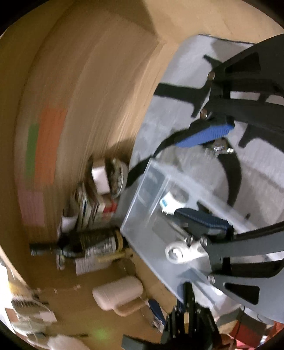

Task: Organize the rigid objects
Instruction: 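Move the right gripper back to the rug and grasp the keys, then carry the keys with the right gripper and drop them into the box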

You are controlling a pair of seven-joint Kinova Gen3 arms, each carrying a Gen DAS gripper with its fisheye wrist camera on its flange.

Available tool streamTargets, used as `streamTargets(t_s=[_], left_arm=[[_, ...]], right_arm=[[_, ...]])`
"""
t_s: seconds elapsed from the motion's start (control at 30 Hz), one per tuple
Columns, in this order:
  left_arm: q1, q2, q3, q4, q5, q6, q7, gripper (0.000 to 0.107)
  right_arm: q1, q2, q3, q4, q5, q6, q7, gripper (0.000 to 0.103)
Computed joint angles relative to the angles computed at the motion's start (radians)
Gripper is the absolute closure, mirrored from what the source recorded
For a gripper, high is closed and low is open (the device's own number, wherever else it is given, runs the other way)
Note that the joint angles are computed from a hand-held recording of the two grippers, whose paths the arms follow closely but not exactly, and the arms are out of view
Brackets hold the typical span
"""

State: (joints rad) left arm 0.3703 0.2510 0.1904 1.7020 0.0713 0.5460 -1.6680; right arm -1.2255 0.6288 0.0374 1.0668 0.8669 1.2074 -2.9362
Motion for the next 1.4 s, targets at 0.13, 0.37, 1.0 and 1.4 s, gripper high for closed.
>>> streamTargets(t_s=[0.13,0.37,1.0,1.4], left_arm=[[0.003,0.000,-0.002,-0.001,-0.004,0.000,0.005,0.100],[0.002,0.000,-0.002,-0.001,-0.004,0.001,0.004,0.100],[0.000,-0.001,-0.001,0.001,0.001,-0.001,-0.002,0.100],[-0.004,0.001,-0.001,-0.002,0.003,0.000,-0.013,0.100]], right_arm=[[0.026,-0.019,-0.010,0.061,-0.033,-0.010,-0.050,0.047],[0.103,0.000,-0.038,0.111,-0.118,-0.058,-0.051,0.047],[0.147,0.023,-0.019,0.144,-0.196,-0.132,-0.023,0.074],[0.073,0.003,-0.006,0.130,-0.115,-0.092,-0.056,0.076]])
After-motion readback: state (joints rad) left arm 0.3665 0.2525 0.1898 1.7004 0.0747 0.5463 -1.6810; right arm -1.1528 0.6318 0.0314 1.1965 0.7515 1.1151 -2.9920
